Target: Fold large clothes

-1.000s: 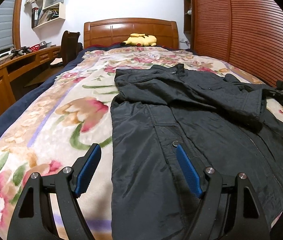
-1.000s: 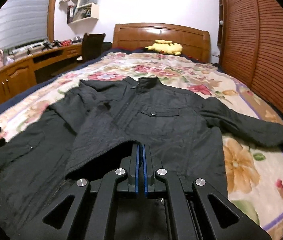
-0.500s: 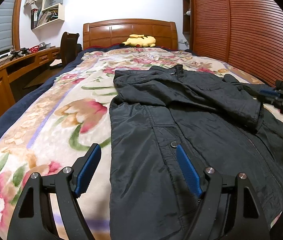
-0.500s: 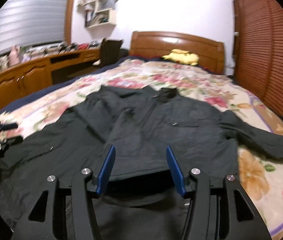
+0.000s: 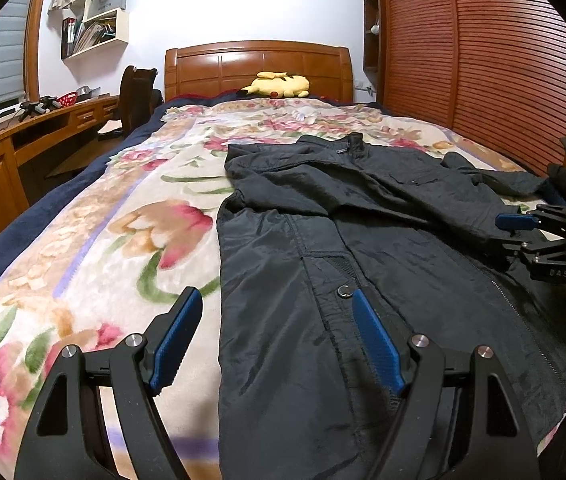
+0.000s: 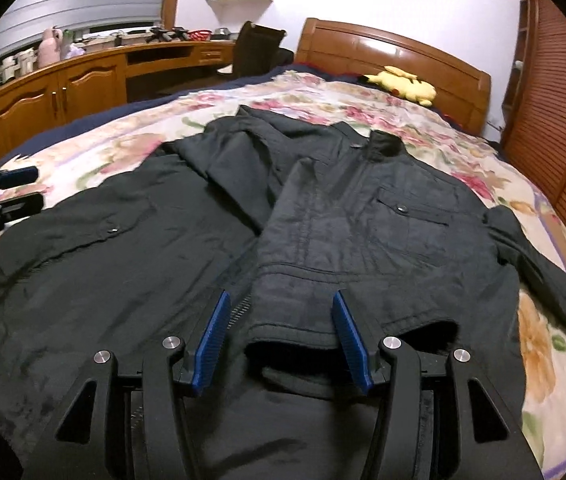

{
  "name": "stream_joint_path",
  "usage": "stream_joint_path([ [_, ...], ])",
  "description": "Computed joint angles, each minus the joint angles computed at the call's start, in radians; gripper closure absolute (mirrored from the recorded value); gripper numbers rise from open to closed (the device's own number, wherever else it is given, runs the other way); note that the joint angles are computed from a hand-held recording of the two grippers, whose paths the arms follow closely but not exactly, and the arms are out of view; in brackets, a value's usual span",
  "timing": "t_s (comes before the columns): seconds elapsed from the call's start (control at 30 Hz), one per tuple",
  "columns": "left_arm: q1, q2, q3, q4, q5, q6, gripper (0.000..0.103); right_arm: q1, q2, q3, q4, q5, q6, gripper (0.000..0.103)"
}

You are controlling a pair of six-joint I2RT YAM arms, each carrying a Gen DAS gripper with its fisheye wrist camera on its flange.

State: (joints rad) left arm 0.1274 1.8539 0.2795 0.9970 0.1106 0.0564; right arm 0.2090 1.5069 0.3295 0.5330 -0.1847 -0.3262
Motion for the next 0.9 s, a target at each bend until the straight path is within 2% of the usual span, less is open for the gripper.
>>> stream_joint_path([
  [0.07,-0.003,-0.011,-0.007,0.002,0.002,-0.006,0.025,0.002,0.039,0.018,0.018,0.018,0.001,0.054],
  [0.13,-0.002,-0.021,-0.014,0.006,0.016,-0.013,0.025,-0.007,0.057,0.038,0.01,0.007,-0.003,0.081],
  [0.23,-0.006,-0.028,-0.02,0.019,0.029,-0.021,0.025,-0.034,0.03,0.027,0.043,0.007,0.026,0.093],
  [0.4,-0.037,-0.039,-0.023,0.022,0.026,-0.029,0.025,-0.102,-0.015,0.011,0.106,-0.017,0.112,0.094],
  [0.57,-0.056,-0.064,-0.019,0.005,0.041,-0.036,0.025,-0.139,-0.003,0.082,0.051,-0.025,0.149,0.094],
  [0.67,-0.082,-0.079,-0.017,0.008,0.041,-0.051,0.025,-0.121,0.034,0.135,0.016,0.076,0.099,0.094],
  [0.9,-0.16,-0.08,0.023,-0.01,0.029,-0.092,0.025,-0.136,0.146,0.306,-0.1,0.219,0.06,0.094],
])
